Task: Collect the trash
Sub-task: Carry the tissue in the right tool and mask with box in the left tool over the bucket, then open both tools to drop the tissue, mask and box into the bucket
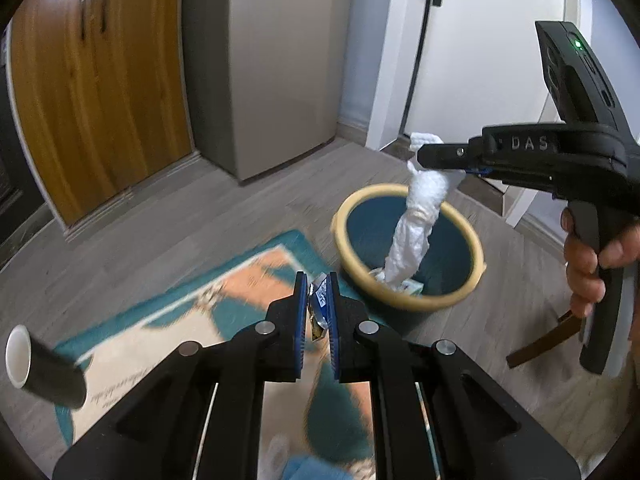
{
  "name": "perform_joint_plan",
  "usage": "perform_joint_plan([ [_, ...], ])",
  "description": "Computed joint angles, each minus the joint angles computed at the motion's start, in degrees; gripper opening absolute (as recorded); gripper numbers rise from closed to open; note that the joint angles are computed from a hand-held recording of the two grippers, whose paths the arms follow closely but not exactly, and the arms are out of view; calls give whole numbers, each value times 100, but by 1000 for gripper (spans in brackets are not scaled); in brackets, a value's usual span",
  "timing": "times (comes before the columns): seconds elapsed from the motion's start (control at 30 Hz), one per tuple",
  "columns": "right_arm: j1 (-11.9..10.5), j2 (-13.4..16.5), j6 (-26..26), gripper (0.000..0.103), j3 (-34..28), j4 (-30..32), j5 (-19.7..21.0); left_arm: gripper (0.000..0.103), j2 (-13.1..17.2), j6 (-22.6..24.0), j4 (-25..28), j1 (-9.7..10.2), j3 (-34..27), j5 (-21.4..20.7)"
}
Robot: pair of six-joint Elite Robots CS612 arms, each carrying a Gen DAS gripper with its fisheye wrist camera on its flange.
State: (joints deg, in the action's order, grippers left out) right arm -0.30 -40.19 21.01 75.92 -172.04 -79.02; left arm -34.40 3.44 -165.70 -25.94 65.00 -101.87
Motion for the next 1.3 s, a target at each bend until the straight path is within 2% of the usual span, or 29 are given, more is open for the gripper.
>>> perform_joint_plan([
  [0.1,-50,-26,-79,15,47,-31,-216,9,131,58,93,-66,-275,-85],
  [0.3,-199,-54,24,15,170,-74,-272,9,404,160,310,-184,-763,-183],
  [0.4,-232,-54,-13,15,191,-47,-424,9,561,207,451,-247,-995,-247],
  [0.67,-356,31,-44,15,126,261,-823,9,809,535,701,-405,-1332,-283],
  [1.0,-393,220,70,15,-72,571,-1103,9,1262,681,1090,-579,-2069,-376],
  [1.13,-401,273,116,15,-117,616,-1238,9,1319,859,1127,-645,-2130,-241],
  [1.3,-419,297,208,19,-142,683,-1294,9,1411,741,1177,-640,-2245,-173],
])
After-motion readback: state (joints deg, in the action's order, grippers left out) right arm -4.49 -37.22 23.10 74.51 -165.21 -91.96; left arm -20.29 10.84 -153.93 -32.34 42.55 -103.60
